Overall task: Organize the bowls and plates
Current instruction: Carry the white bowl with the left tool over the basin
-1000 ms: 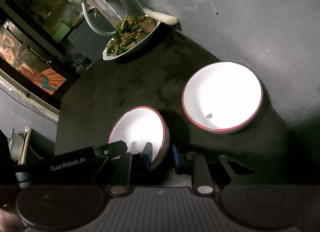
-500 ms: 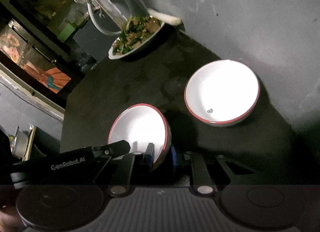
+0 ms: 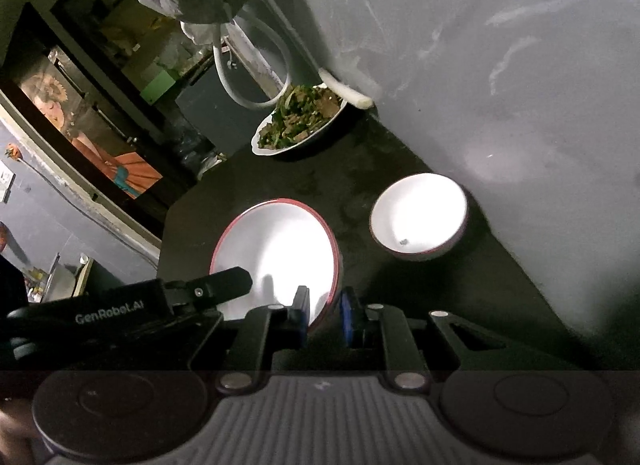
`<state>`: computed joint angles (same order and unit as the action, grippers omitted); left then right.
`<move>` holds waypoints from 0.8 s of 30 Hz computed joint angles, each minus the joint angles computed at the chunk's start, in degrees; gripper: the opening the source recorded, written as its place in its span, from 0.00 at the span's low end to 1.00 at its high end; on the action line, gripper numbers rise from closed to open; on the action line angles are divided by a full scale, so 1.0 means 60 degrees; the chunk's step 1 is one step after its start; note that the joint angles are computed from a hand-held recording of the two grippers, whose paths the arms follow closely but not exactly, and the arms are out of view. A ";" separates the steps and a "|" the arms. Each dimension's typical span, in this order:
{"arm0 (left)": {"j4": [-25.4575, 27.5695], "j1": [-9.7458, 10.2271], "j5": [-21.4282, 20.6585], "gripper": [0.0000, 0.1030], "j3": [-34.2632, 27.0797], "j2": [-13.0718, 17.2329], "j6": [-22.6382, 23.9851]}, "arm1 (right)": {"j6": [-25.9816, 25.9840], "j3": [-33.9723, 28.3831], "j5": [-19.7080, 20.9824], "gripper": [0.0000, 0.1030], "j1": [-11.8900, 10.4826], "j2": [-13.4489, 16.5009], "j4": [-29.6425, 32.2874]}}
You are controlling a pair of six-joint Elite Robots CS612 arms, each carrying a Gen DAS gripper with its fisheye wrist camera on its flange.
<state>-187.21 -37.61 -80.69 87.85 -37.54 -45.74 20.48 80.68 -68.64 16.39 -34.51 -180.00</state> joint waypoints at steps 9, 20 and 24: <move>0.0110 -0.0176 -0.0662 0.10 0.0412 -0.0179 -0.0250 | -0.0605 0.0956 -0.0171 0.18 -0.0068 -0.0589 0.0008; 0.0933 -0.0241 -0.1302 0.10 0.0728 -0.0334 -0.0649 | -0.1067 0.1659 -0.0029 0.18 -0.0127 -0.1005 0.0774; 0.1432 -0.0241 -0.1425 0.10 0.0691 -0.0372 -0.0704 | -0.1128 0.1743 0.0166 0.18 -0.0179 -0.1027 0.1110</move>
